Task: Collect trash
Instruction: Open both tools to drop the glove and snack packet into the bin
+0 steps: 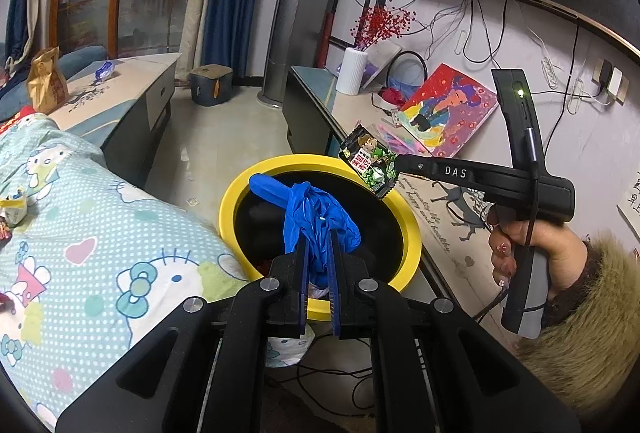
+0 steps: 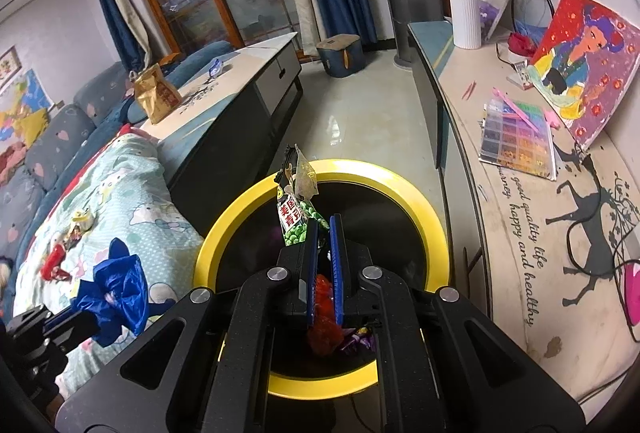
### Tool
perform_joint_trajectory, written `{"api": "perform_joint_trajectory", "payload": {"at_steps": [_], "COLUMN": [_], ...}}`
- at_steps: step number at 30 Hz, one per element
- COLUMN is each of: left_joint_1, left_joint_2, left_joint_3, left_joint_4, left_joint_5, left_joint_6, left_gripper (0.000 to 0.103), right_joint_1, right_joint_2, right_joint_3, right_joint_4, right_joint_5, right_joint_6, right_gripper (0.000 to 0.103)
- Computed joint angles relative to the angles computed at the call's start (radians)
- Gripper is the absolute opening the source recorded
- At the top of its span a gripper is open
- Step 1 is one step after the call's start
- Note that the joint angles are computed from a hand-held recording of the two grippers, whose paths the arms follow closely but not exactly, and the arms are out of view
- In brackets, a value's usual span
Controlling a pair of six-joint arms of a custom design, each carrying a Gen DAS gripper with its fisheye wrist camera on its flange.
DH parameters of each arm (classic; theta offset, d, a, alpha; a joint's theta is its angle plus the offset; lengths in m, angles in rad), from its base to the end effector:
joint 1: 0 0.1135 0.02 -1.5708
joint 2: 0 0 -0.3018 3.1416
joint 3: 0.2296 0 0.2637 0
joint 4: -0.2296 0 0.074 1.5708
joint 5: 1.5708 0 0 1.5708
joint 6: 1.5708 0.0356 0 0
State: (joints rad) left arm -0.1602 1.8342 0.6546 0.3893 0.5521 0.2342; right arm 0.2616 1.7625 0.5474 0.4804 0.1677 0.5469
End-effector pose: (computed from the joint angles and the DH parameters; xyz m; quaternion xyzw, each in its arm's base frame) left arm 0.3182 -0.0703 0.1163 0.2760 0.8522 -0.2384 0.3751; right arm 0.2953 0.0729 0.1168 0.1631 0.8966 0.0887 0.4021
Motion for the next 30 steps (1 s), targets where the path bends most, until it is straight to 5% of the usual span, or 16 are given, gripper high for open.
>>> {"api": "perform_joint_trajectory", "payload": {"at_steps": [15, 16, 17, 18, 19, 24, 30], "left_joint_1": [-0.08, -0.088, -0.096, -0.096, -0.091, -0.035, 0.067], "left_joint_2": [0.133, 0.146, 0.161, 0.168, 0.17, 0.138, 0.068], "left_joint_3": [0.111, 0.12, 0.131, 0.138, 0.136, 0.099, 0.053], "left_joint_4": [-0.005, -0.005, 0.001, 0.001, 0.01, 0.061, 0.091], "left_joint_5": [-0.036, -0.049, -0.077, -0.092, -0.1, -0.105, -0.104], "left_joint_6": [-0.042, -0.044, -0.058, -0.068, -0.079, -0.106, -0.133], "left_gripper": [0.01, 0.017, 0.026, 0.055, 0.076, 0.094, 0.096], "right_joint_1": [-0.039, -0.046, -0.053, -0.06, -0.065, -0.046, 0.022], "right_joint_2": [0.042, 0.049, 0.053, 0.056, 0.059, 0.048, 0.038], "right_joint_3": [-0.006, -0.007, -0.012, -0.012, -0.017, -0.021, 0.011], "right_joint_4": [0.03, 0.035, 0.045, 0.047, 0.055, 0.055, 0.03], "right_joint_5": [-0.044, -0.055, -0.063, -0.071, -0.077, -0.038, -0.01], "right_joint_6": [0.016, 0.035, 0.053, 0.067, 0.083, 0.085, 0.062], "right_gripper": [0.004, 0.005, 0.017, 0.03, 0.033, 0.04, 0.042]}}
